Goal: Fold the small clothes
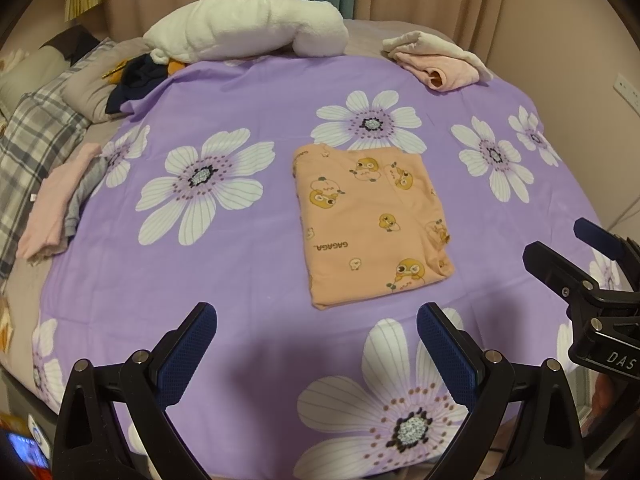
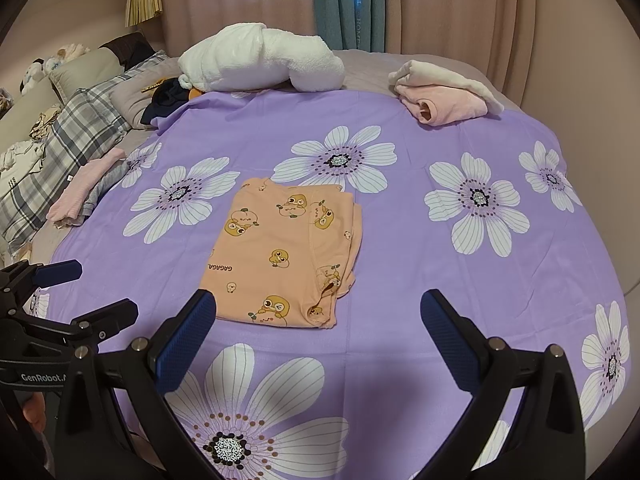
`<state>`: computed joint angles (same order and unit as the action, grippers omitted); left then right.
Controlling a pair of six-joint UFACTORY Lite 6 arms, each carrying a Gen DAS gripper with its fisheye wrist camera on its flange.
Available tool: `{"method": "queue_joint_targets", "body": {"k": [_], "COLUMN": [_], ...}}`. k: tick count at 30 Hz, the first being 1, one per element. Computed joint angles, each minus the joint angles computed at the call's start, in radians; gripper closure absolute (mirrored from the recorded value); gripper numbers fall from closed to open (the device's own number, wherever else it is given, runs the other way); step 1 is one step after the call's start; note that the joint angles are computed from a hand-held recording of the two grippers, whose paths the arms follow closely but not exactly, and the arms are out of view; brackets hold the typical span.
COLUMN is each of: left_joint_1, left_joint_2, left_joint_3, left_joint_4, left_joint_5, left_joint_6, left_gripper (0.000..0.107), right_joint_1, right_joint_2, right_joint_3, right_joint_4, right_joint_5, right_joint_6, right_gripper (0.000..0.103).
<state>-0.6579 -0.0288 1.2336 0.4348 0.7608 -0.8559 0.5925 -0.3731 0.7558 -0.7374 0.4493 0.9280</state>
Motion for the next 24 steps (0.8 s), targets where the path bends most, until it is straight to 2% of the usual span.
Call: {"method": "queue_joint_targets", "body": {"k": [24], "left_joint_1": [0.007], "left_joint_2": [0.008], "left_joint_3": [0.012], "left_joint_4": [-0.01], "left_joint_5": [0.001], "left_joint_6": [0.018], "left_gripper": [0.008], "right_joint_1": [-0.006], "right_joint_2": [0.007], "right_joint_3": [0.007], "right_joint_4": [0.005], "right_joint_5": [-0.003], "right_joint_6": [-0.009], "right_gripper": [0.0]}}
